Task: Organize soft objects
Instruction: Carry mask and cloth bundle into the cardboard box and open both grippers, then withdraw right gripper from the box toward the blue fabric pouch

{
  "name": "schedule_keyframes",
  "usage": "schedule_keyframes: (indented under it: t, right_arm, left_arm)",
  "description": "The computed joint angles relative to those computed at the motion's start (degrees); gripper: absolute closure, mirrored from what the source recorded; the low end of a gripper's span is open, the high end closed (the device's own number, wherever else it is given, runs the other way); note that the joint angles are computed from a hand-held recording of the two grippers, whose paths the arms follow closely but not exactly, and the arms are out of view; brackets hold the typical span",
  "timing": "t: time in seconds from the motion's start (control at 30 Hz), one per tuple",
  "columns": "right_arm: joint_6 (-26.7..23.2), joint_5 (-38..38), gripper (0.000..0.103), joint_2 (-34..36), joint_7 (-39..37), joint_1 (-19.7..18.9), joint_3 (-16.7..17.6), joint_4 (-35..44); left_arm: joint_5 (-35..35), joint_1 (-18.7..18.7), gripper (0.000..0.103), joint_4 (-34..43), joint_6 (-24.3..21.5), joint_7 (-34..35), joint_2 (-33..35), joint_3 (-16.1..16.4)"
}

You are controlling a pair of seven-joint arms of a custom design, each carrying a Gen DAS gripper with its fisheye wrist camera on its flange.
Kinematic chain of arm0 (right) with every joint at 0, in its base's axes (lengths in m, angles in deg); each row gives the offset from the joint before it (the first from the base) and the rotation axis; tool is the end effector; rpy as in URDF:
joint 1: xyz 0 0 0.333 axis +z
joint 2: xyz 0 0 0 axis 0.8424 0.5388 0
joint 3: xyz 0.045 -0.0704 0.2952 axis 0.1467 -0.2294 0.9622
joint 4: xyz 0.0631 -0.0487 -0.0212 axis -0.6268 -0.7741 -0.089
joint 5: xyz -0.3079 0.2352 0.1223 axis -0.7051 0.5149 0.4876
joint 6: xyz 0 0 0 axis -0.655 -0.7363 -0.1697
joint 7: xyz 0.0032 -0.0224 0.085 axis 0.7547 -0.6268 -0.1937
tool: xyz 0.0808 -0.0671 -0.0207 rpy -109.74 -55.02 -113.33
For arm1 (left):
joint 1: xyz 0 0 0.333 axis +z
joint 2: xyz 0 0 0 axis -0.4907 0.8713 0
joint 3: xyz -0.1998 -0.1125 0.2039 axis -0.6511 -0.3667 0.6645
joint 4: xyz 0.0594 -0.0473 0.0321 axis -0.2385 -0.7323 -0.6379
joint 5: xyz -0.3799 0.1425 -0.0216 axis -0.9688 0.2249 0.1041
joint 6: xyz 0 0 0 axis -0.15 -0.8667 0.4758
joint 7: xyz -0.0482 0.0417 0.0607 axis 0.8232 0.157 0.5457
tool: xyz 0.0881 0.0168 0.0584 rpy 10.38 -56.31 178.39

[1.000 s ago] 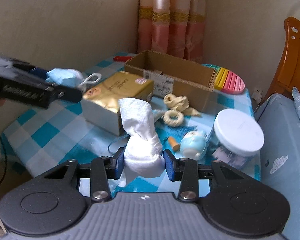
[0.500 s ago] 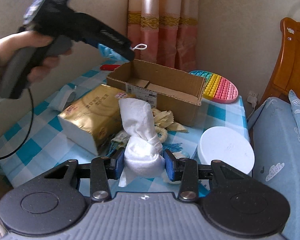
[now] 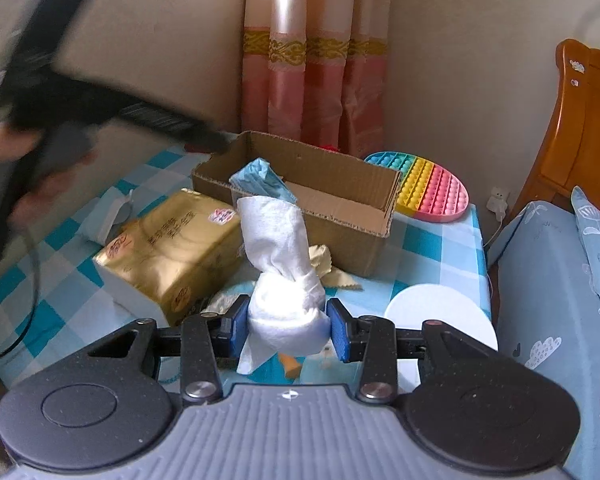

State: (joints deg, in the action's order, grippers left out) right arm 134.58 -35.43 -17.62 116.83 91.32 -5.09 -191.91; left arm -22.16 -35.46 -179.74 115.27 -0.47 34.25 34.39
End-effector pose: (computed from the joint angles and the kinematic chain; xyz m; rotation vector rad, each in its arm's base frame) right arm 0.3881 0.4602 0.5166 -2.0630 1.2333 -0.6109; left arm 0.4421 -0.3133 0.5275 -1.5562 1.7740 -0.9195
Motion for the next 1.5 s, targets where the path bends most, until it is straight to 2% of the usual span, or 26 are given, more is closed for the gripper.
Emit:
schedule_keyframes:
  t: [0.1, 0.27, 0.43, 0.6, 0.67, 0.7, 0.73, 1.0, 1.27, 1.5]
  right_arm:
    - [-0.1, 1.1, 0.057, 1.1, -1.3, -0.1, -0.3, 1.7]
    - [-1.6, 3.5, 0.057, 5.4, -4.3, -0.1, -1.4, 7.9]
    - [-5.7, 5.9, 0.057, 12.5, -8.1, 0.8, -3.1, 18.1]
    - [-8.6, 6.0, 0.055, 20.1, -10.3, 2.6, -5.8, 29.4]
    - [-9.7, 6.2, 0.032, 23.1, -10.9, 3.4, -7.0, 33.8]
    - [-9.9, 5.7, 0.015, 23.9, -10.2, 3.9, -7.8, 34.9]
    - [-9.2, 5.0, 0.007, 24.3, -9.2, 4.4, -8.6, 35.3]
    - [-6.0, 4.7, 0.000, 19.4, -7.1, 4.9, -8.6, 28.3]
    - [-3.9, 3.5, 0.000, 11.7, -5.4, 4.1, -5.8, 18.7]
    - [0.2, 3.9, 0.000, 5.4, -3.7, 2.8, -2.9, 9.1]
  left_arm:
    - [-2.5, -0.8, 0.002, -6.3, 0.8, -0.9, -6.3, -0.2]
    - [-8.1, -1.2, 0.002, -12.8, -3.8, 1.0, -14.1, -4.2]
    - [-12.0, -1.7, 0.002, -17.1, -5.6, 3.8, -20.5, -7.1]
    - [-19.6, -3.9, 0.002, -20.7, -3.9, 6.6, -23.7, -5.9]
    - [-22.3, -3.9, 0.002, -20.9, -6.3, 7.1, -24.6, -6.8]
    - [-22.8, -3.7, 0.002, -21.1, -6.7, 7.5, -24.9, -7.2]
    - [-23.5, -3.7, 0.002, -21.3, -7.3, 7.9, -25.4, -7.4]
    - [-26.8, -3.0, 0.002, -22.9, -8.2, 9.2, -27.0, -8.0]
    - [-28.4, -3.2, 0.002, -24.1, -6.8, 10.1, -28.2, -8.4]
    - [-29.9, -3.4, 0.002, -25.2, -6.5, 10.3, -29.6, -8.7]
